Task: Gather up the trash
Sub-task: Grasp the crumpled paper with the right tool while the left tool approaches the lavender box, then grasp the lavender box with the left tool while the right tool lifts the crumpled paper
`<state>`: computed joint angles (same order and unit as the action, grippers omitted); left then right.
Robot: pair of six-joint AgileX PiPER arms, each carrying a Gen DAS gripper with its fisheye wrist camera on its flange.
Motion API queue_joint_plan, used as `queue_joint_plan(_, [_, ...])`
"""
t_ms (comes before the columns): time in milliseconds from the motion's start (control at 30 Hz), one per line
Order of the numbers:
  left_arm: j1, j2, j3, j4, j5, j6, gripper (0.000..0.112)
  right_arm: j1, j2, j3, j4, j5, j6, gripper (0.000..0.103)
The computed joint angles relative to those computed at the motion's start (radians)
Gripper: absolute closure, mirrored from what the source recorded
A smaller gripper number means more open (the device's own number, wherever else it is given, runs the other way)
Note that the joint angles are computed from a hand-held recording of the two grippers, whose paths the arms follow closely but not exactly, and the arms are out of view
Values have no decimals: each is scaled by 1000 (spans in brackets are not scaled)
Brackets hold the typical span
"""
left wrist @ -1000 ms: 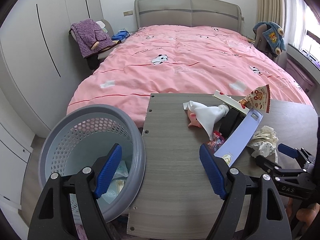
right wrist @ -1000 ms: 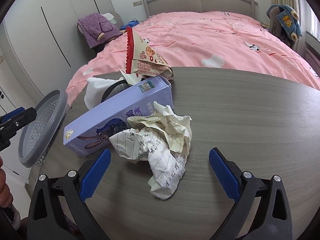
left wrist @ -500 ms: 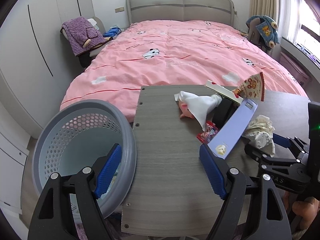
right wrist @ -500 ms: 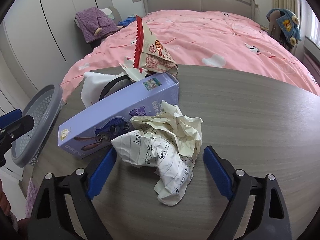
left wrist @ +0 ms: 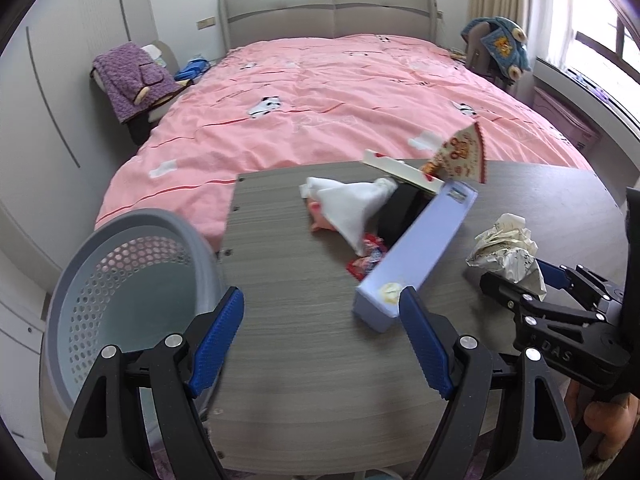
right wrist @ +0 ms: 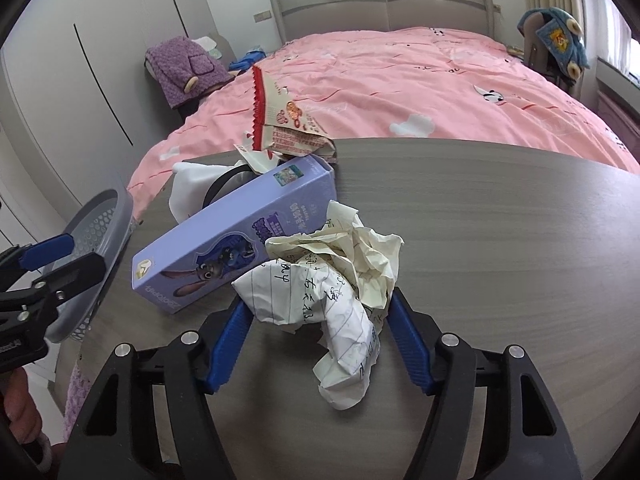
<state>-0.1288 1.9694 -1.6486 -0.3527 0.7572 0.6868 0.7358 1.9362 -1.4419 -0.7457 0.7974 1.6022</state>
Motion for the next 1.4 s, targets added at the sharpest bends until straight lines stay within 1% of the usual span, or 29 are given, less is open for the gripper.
queue_joint_plan(133, [-26,26,-30,-12,24,7,36,19,-60,81,-44,-4,97,37])
queue_joint_plan(300, [-79,83,-95,19,35,-22,36,39,-114,159,-90,-9,200,37])
queue_joint_plan(533, [-134,181,-209,65,64,-73,36,40,-157,243,-127,-48,291,37])
queue_joint_plan(633, [-150,195,-217,83,57,-89,36,39,-169,266,-136,-54,317,37])
queue_joint_plan(667, [-152,199,-222,77,65,-84,37,37,-174,275,-140,-54,324,37])
queue_joint_plan(700, [-153,198,-219,64,74,-77,40,37,-176,279,-140,-53,327,37])
queue_joint_plan(733, [-154,195,-214,53,82,-69,47,35,-182,289,-143,-52,335,37])
queue_joint_plan(767, [-155,195,-214,49,90,-64,50,35,-183,288,-141,-49,337,37])
queue_joint_plan(800, [-156,191,-208,45,99,-60,59,31,-189,298,-143,-51,345,37])
queue_joint_plan(833, [-155,187,-202,33,113,-51,65,28,-195,308,-145,-50,355,37])
queue_joint_plan(1033, [-156,121,-95,-23,125,12,77,42,-214,335,-159,-32,397,37])
queue_joint_plan(1167, [-155,84,-40,-46,148,51,80,52,-224,345,-171,-22,422,37])
queue_joint_plan(1233, [-158,65,-8,-49,142,63,80,53,-230,354,-177,-22,429,37])
queue_joint_plan(1400, [-164,87,-35,-48,148,34,77,64,-237,360,-183,-8,447,37])
